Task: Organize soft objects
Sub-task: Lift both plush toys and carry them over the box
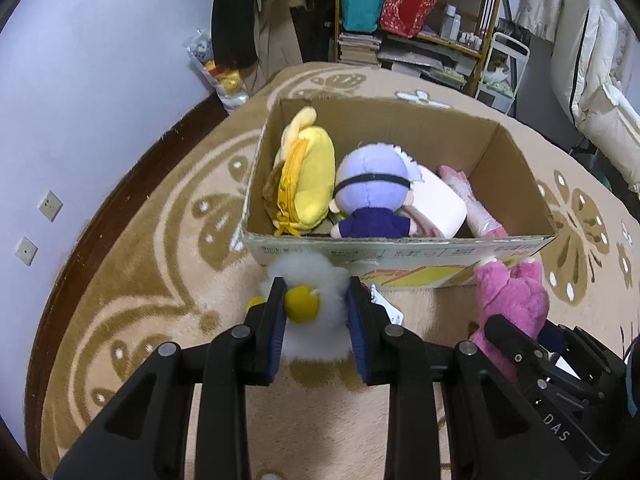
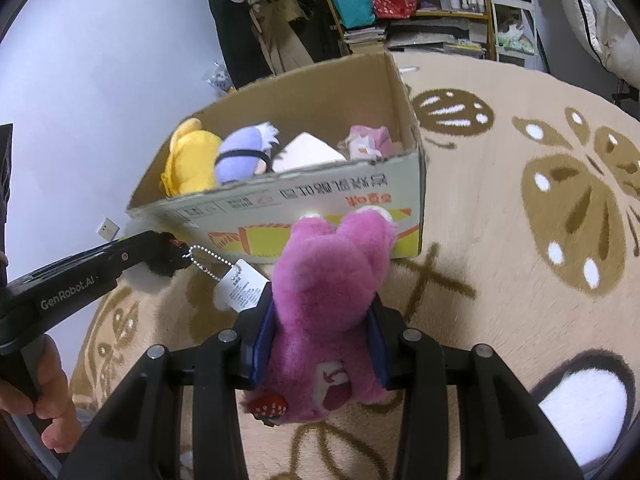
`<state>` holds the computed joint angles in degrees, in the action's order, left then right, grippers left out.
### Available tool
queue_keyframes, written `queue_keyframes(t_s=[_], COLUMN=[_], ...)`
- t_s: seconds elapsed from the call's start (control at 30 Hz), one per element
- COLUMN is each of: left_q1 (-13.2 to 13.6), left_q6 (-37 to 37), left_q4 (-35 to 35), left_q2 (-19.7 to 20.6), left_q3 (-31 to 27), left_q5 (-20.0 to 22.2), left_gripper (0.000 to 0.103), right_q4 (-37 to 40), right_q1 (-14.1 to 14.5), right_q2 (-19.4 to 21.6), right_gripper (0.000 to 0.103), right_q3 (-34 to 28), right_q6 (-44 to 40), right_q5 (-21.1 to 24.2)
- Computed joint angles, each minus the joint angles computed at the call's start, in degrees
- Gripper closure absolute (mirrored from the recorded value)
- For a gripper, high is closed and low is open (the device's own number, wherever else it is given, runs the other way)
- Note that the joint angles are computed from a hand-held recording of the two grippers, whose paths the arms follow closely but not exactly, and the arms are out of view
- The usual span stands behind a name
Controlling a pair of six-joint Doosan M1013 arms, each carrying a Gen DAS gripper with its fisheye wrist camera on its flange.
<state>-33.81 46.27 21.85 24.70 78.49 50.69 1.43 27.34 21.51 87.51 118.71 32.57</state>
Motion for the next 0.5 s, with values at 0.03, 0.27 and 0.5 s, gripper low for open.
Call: queue_keyframes(t_s=[0.03, 0.27, 0.5], left_q1=[-0.1, -0.4, -1.1], left_q6=[-0.5, -4.1, -8.7], left_q4=[0.7, 5.2, 11.8], left_q2=[-0.2, -2.1, -4.4], left_q3=[0.1, 1.1, 2.1], left_q5=[-0.2, -1.6, -3.1], left_gripper=[0.076, 0.076, 0.076], right_q4=[-0.1, -0.4, -5.2], right_q1=[0.0, 0.2, 0.6], right_q2=[-0.2, -1.9, -3.8], right_gripper=[0.06, 0.06, 0.061], right_q3=[0.1, 1.0, 1.8], right_q6=[0.0, 0.3, 3.2], right_q5=[-0.5, -4.2, -8.7])
